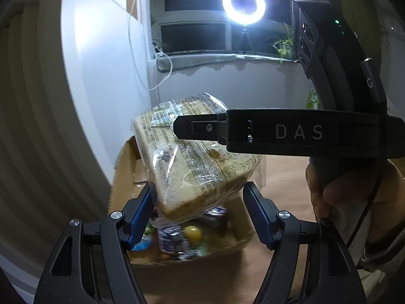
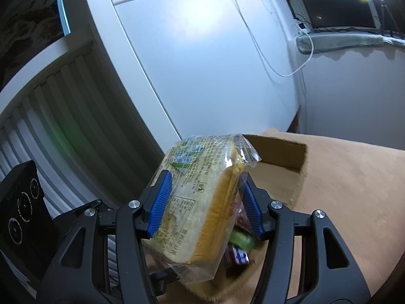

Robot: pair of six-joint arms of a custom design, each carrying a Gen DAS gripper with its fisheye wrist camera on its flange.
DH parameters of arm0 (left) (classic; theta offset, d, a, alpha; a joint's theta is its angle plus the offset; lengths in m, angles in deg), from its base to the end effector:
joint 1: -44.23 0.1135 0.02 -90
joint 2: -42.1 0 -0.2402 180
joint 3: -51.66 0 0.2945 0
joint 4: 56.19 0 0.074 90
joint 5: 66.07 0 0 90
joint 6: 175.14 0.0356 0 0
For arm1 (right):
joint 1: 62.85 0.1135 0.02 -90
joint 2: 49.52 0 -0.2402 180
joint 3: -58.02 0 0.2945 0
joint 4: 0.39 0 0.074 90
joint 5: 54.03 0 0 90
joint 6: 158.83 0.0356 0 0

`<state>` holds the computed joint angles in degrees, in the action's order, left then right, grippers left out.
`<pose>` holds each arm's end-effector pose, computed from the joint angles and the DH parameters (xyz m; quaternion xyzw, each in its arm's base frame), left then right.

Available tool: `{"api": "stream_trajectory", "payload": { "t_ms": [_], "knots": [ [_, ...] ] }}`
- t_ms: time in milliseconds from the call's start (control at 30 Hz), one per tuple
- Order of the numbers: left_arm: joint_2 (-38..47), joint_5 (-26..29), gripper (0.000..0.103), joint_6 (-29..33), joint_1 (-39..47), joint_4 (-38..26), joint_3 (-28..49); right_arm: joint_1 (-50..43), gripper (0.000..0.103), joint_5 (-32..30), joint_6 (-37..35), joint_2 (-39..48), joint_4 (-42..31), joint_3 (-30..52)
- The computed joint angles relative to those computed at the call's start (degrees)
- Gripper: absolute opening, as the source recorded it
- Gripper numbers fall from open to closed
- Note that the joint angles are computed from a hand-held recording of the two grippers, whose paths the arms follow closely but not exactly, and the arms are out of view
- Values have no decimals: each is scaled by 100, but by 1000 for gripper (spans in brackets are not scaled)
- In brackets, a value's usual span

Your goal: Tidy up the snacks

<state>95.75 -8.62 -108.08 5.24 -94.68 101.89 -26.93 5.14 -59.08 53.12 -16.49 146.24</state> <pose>0.2056 -0.1418 0.2199 0.0093 0.8840 0.0182 0.4671 0.3520 0.2775 0.2214 -0.3179 0.7855 0.3983 0.3512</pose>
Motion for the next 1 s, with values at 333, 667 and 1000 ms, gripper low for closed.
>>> {"api": "stream_trajectory", "payload": {
  "t_ms": [333,667,1000],
  "knots": [
    [-1246,-664,82,-1374,83,-782,-1126,-216,103,1058,-529,-1018,366,-1508],
    [-1772,-1010,103,-1856,-9,-967,-1109,-177,103,2200,-870,-2212,563,-2635],
    [-1225,-1305,103,-2495,-369,-752,-855,-426,103,2548,-794,-2795,320,-3174]
  ]
}}
